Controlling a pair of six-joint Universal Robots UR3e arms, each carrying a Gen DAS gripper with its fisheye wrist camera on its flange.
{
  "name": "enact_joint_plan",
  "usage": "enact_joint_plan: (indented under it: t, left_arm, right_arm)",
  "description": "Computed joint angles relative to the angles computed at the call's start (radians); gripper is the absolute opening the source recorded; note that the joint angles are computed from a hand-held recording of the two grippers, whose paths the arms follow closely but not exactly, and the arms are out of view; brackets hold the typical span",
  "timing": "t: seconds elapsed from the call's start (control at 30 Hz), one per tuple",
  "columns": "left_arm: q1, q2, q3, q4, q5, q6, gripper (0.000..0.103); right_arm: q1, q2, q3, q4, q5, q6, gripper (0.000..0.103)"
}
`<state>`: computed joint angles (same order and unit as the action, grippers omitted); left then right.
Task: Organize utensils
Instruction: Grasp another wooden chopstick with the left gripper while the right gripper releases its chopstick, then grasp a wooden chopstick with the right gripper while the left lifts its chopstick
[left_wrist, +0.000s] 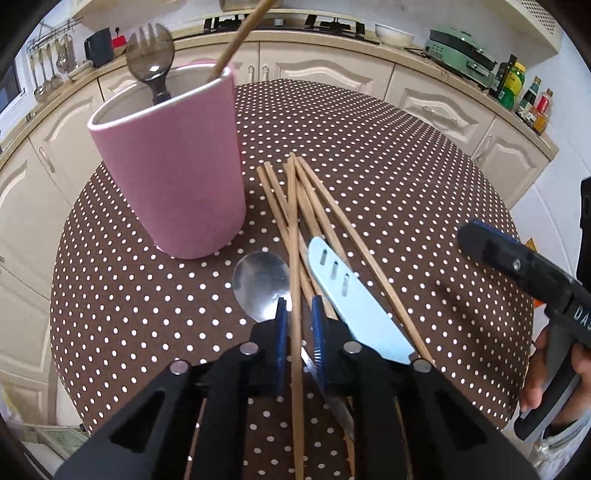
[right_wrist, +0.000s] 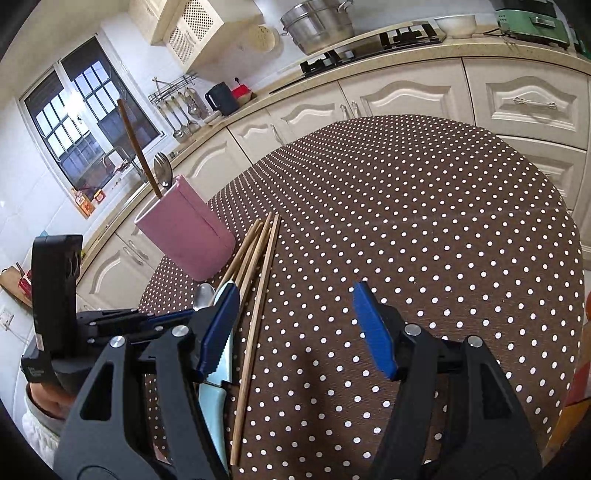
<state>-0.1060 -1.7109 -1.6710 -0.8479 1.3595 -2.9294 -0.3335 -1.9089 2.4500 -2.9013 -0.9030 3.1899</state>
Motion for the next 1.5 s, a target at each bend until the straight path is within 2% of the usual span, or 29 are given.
enact_joint_plan:
  t: [0.23, 0.27, 0.4, 0.5, 0.6, 0.83, 1.0, 1.1, 1.17, 1.2, 1.23, 1.33, 1.4, 1.5]
  left_arm:
    - [0.011, -0.047, 0.044, -0.021, 0.003, -0.015, 0.013]
    - [0.012, -0.052, 0.046, -0.018, -0.004, -0.019, 0.008]
    - [0.017, -0.064, 0.052, -0.003, -0.012, -0.039, 0.005]
    - [0.069, 0.033, -0.061, 0.04, -0.049, -0.038, 0.005]
    - [0.129, 0.135, -0.154, 0.059, -0.108, -0.024, 0.005]
    - [0.287, 0.365, -0.333, -0.006, -0.225, 0.058, 0.005]
    - [0.395, 0.475, -0.414, -0.096, -0.295, 0.144, 0.005]
    - [0.454, 0.54, -0.464, -0.152, -0.317, 0.207, 0.005]
    - [0.505, 0.587, -0.486, -0.219, -0.337, 0.257, 0.005]
    - [0.522, 0.614, -0.502, -0.235, -0.33, 0.264, 0.005]
    - [0.504, 0.62, -0.505, -0.213, -0.3, 0.247, 0.005]
    - [0.487, 0.595, -0.505, -0.178, -0.25, 0.208, 0.005]
    - [0.476, 0.539, -0.49, -0.146, -0.213, 0.176, 0.005]
    - [0.474, 0.467, -0.445, -0.144, -0.219, 0.151, 0.006]
  right_arm:
    - [0.052, 0.062, -0.055, -0.003, -0.036, 0.015, 0.064]
    - [0.059, 0.073, -0.067, -0.001, -0.041, 0.016, 0.064]
    - [0.087, 0.088, -0.109, 0.042, -0.069, -0.001, 0.064]
    - [0.132, 0.13, -0.192, 0.123, -0.122, -0.024, 0.064]
    - [0.213, 0.206, -0.319, 0.22, -0.22, -0.046, 0.064]
    - [0.353, 0.388, -0.6, 0.39, -0.362, -0.041, 0.063]
    - [0.422, 0.506, -0.782, 0.525, -0.447, -0.04, 0.05]
    - [0.461, 0.564, -0.869, 0.576, -0.512, -0.038, 0.036]
    - [0.467, 0.587, -0.911, 0.614, -0.512, -0.042, 0.03]
    - [0.469, 0.597, -0.933, 0.639, -0.515, -0.051, 0.024]
    - [0.471, 0.605, -0.955, 0.662, -0.521, -0.058, 0.018]
    - [0.468, 0.625, -0.998, 0.708, -0.522, -0.077, 0.009]
    - [0.458, 0.63, -1.012, 0.728, -0.506, -0.086, 0.009]
    - [0.42, 0.586, -0.966, 0.749, -0.488, -0.134, 0.008]
